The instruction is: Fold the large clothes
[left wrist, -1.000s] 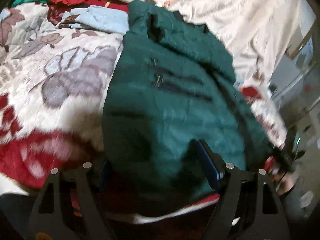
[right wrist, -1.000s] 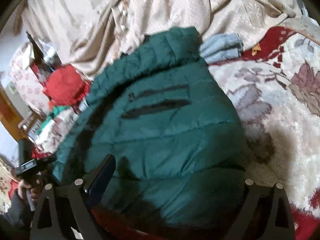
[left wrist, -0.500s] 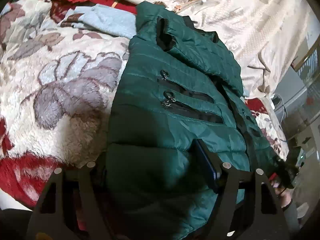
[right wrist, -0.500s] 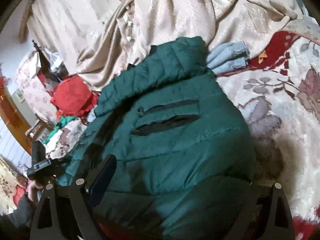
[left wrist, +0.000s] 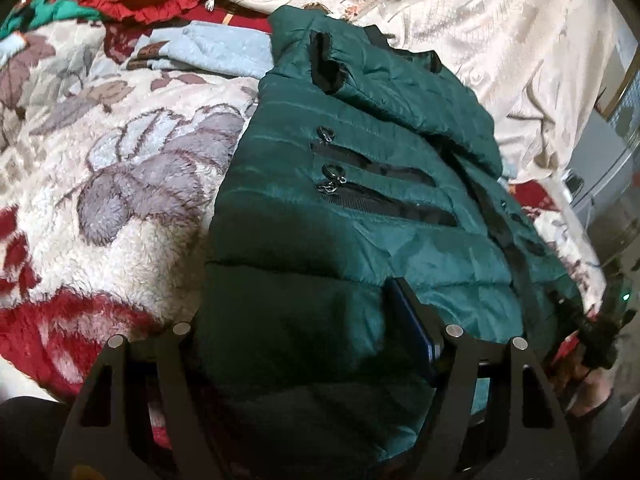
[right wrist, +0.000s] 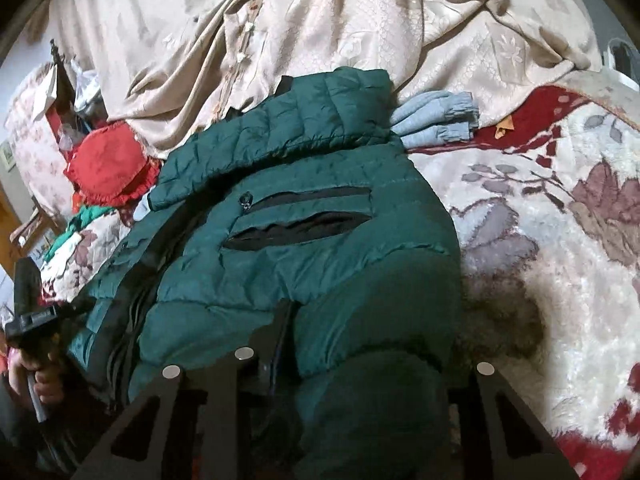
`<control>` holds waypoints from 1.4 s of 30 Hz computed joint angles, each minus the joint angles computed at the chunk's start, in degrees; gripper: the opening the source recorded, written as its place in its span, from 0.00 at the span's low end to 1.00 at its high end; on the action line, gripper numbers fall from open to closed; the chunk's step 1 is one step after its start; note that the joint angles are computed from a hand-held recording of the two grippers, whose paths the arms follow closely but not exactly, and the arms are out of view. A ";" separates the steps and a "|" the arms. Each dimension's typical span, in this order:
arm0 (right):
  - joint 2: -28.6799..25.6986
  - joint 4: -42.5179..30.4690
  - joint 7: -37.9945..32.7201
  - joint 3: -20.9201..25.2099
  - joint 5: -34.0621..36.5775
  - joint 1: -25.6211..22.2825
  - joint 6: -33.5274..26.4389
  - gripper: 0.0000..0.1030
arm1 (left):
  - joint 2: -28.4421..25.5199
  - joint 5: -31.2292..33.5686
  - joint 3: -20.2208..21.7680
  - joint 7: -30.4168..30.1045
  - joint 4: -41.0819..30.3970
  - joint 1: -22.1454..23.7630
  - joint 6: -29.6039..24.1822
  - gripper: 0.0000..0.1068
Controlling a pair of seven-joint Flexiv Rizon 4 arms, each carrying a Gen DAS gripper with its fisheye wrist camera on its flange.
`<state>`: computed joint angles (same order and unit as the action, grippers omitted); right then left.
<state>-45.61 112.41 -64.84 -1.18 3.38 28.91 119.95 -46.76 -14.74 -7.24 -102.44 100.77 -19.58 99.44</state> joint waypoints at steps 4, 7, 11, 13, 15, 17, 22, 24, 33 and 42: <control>0.88 0.11 1.09 2.57 -3.52 -3.27 -2.47 0.32 | -0.06 -1.08 4.49 -1.05 -1.05 -3.88 -1.72 0.73; 1.42 0.20 0.83 0.33 -2.89 -1.05 -4.22 0.32 | -0.17 -0.45 4.75 -0.89 -1.06 -3.98 -1.31 0.73; 1.81 0.02 1.28 -0.96 -2.45 0.12 -5.99 0.32 | -0.31 -0.36 4.32 -1.01 -0.49 -3.67 0.37 0.67; 2.27 0.87 0.52 -3.14 -0.86 2.59 -4.39 0.25 | -0.04 -0.70 6.52 -1.17 -0.55 -5.54 0.21 0.35; 3.23 2.12 -0.81 -4.33 0.70 4.25 -2.47 0.21 | 0.60 -0.83 7.75 -1.13 -0.05 -6.54 0.41 0.21; 4.56 3.70 -1.89 -4.45 2.50 5.18 -0.66 0.20 | 2.08 -0.72 6.72 -1.21 1.63 -5.63 0.78 0.16; 8.44 8.40 -4.31 -2.59 5.09 6.37 1.03 0.18 | 6.91 0.41 4.86 -0.99 7.01 -4.52 2.51 0.13; 9.98 9.90 -4.97 -1.91 5.88 6.69 1.18 0.18 | 8.41 1.17 2.95 -0.59 8.92 -2.84 3.08 0.13; 17.74 17.82 -8.01 0.73 10.30 8.86 3.83 0.18 | 15.46 2.63 0.57 -1.37 17.26 -0.98 5.20 0.13; 25.94 24.40 -13.66 2.69 16.28 11.63 4.78 0.18 | 23.17 7.45 -6.79 -5.07 26.29 5.25 8.92 0.13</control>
<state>-19.67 136.81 -78.50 1.51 19.66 40.54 124.73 -23.59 -7.28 -14.03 -107.51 127.06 -14.34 108.35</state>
